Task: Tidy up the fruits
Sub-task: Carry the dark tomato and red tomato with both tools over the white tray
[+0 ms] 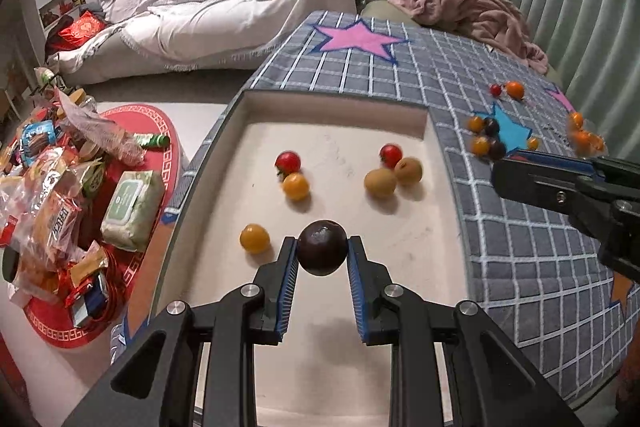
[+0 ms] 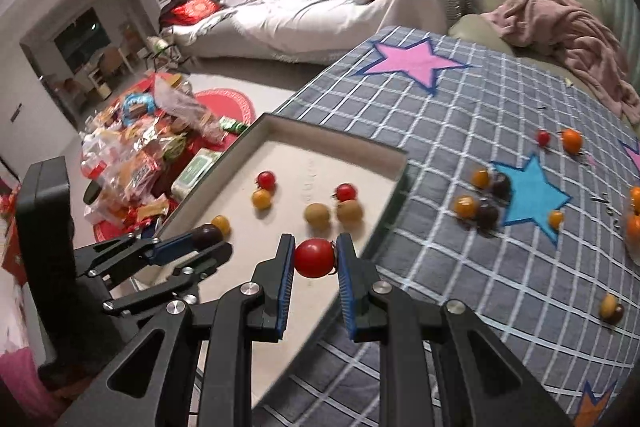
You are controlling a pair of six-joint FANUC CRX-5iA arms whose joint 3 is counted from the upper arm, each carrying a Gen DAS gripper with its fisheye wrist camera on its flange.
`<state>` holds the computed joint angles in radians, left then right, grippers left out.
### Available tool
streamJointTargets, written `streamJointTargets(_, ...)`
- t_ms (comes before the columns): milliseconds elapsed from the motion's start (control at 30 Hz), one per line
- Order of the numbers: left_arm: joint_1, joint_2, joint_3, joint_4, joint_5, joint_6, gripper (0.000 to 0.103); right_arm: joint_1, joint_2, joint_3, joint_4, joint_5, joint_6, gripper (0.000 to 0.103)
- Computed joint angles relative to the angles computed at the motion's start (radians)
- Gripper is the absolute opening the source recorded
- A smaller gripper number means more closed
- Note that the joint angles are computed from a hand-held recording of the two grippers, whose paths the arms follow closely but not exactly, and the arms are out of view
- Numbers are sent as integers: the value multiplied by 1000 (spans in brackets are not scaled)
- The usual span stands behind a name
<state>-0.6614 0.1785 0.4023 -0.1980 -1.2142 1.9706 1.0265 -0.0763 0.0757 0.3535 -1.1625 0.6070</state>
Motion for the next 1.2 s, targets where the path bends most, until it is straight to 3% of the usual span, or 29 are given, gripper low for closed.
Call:
streamJointTargets(633,20,63,7,-2,-47,0,27,-67,141,110,-182,-57,119,23)
streamJointTargets(1200,20,95,47,-34,-44,-2,27,-99,208,144,-184,-84,148,23)
